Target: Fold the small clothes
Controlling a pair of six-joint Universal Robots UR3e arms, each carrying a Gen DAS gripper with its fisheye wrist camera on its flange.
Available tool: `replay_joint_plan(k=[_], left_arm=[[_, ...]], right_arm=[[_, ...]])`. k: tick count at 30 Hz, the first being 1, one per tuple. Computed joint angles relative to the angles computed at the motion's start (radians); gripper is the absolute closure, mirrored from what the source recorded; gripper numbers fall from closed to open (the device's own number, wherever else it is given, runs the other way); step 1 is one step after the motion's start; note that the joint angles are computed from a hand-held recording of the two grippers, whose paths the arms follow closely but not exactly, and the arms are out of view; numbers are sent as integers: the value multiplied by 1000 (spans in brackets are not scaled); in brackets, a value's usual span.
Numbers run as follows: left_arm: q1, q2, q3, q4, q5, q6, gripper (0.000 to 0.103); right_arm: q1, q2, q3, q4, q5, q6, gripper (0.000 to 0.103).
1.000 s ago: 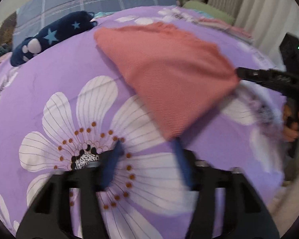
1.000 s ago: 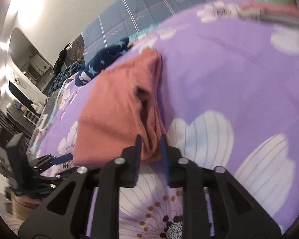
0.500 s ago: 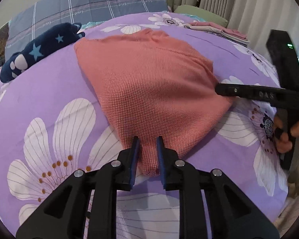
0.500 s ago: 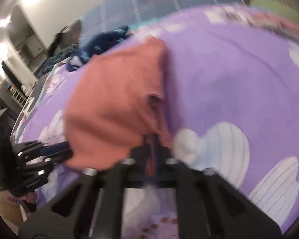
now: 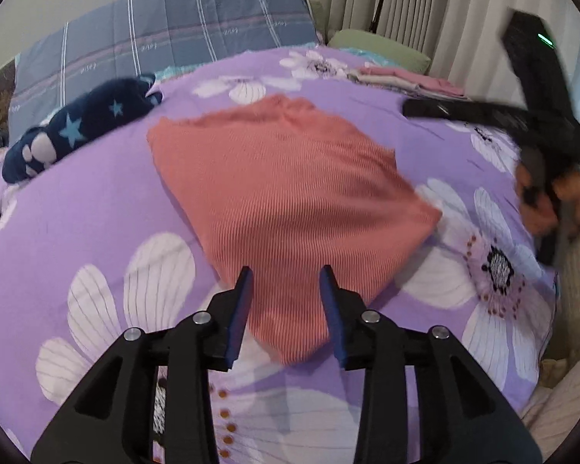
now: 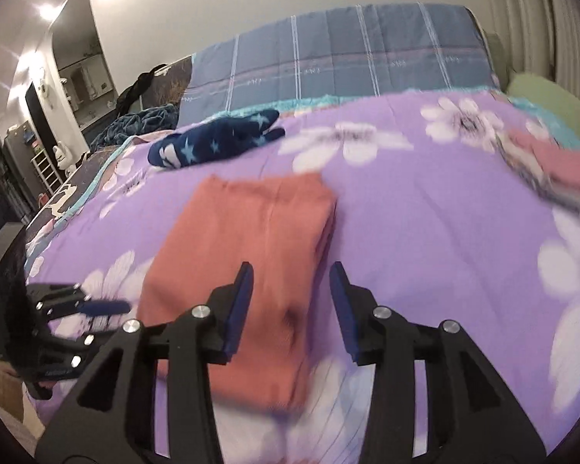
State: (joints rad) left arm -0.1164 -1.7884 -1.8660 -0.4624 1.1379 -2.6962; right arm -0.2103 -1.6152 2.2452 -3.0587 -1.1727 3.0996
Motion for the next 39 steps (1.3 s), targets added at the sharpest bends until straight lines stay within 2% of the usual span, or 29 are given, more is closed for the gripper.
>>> replay_joint_plan(k=[3,5,6,8,13,15,16,17,18,21,23,24,25,26,27,28,29,31,33,35,39], left_arm=[[-30,-46,43,-32,7,11,66],[-55,-82,54,-52,24,29,66],[-66,-91,42,-35,36,29,62],[-78,-98,6,34,52,26,61],[-53,-96,2,8,10,26,58],[-57,-97,-1,9,11,33,55],[-63,-101,-1,16,18,34,53],[-70,-105,-1,25,26,33,53],[-74,-107,-1,31,33,33,52],[-75,-107,-7,42,31,38,50],[-74,-106,-2,29,25,46,47],[-75,-108,5,17,19,56,40],[-80,-109,7,3,16,73,26],[-93,-110,8,-1,23,95,21],[-126,-116,2,28,69,109,16],[-162,-124,-6,73,127,113,15],[-173,-127,-10,92,146,113,15],[-154,-120,-9,71,116,115,15],[-136,-111,-13,54,89,117,15],[-142,-110,-21,66,99,118,15],[-140,-106,-22,60,88,113,15]], right_arm=[[-13,180,-235,89,16,-33,64],[-10,304,-399,161,32,-61,74],[1,374,-499,208,27,-77,75],[28,502,-695,310,17,-99,76],[67,719,-1047,546,22,-122,76],[93,793,-1169,621,-21,-132,76],[103,814,-1205,645,-36,-139,83],[114,832,-1233,659,-59,-147,97],[124,834,-1235,648,-83,-151,97],[102,758,-1094,483,-12,-151,98],[97,756,-1080,436,-14,-140,98],[101,786,-1112,447,-34,-144,98],[106,825,-1165,487,-50,-144,98],[106,878,-1214,523,-57,-142,98],[102,903,-1222,521,-51,-145,98],[98,905,-1205,495,-40,-142,98],[91,894,-1171,455,-32,-130,90],[74,833,-1072,359,-46,-61,80],[57,747,-961,290,-39,-42,85],[35,647,-848,271,22,-73,87],[43,457,-612,305,138,-220,87]])
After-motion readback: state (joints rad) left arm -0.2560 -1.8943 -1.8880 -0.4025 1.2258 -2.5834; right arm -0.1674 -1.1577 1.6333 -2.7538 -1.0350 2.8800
